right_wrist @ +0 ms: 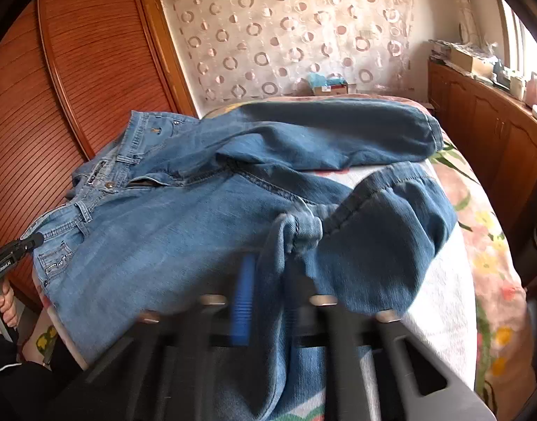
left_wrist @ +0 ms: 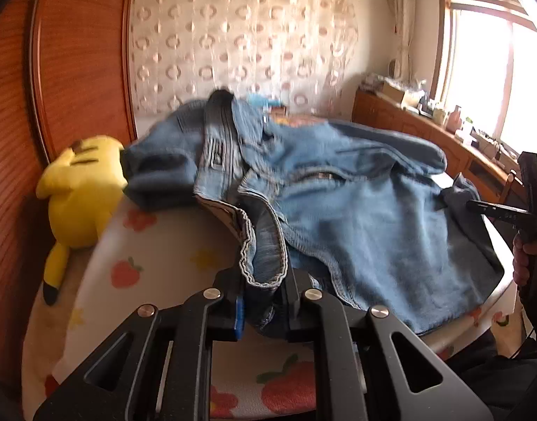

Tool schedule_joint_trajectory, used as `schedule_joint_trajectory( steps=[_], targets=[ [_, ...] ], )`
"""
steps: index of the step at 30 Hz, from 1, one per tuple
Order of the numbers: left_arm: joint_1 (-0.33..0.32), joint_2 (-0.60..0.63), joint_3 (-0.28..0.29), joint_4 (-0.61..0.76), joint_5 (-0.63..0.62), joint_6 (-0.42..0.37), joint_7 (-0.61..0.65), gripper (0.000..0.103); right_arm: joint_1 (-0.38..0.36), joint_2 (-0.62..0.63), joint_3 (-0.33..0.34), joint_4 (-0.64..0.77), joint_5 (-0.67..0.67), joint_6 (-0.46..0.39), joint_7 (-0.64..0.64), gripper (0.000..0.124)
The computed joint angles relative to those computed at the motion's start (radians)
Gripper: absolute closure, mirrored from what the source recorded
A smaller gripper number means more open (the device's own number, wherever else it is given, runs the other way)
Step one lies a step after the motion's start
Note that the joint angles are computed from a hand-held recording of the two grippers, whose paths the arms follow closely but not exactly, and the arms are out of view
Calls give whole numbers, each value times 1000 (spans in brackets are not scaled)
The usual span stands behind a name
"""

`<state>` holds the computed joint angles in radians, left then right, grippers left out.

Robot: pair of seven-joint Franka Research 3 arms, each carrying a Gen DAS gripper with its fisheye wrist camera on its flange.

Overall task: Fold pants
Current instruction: 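Grasp the jeans leg hem with the right tool while the left tool holds the waistband, then lift the jeans with both tools and stretch them out above the bed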

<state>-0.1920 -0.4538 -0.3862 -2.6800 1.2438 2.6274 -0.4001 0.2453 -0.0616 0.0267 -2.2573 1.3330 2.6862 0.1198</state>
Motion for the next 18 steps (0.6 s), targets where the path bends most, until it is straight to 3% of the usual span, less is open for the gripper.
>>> schedule_joint_trajectory(
  steps=[2,9,18],
  targets=[
    [-1,-39,-5,-13,16,-1,-26,88,0,-27,-4,-15,70,21,-60,122],
    [4,-161,-25,-35,29,-6,-57,89,-32,-232,-68,-108,296,34,-224,123],
    [1,-325,-53,-61,-35,-65,-14,89,-82,-451,-121,-190,317,13,-251,123]
  ],
)
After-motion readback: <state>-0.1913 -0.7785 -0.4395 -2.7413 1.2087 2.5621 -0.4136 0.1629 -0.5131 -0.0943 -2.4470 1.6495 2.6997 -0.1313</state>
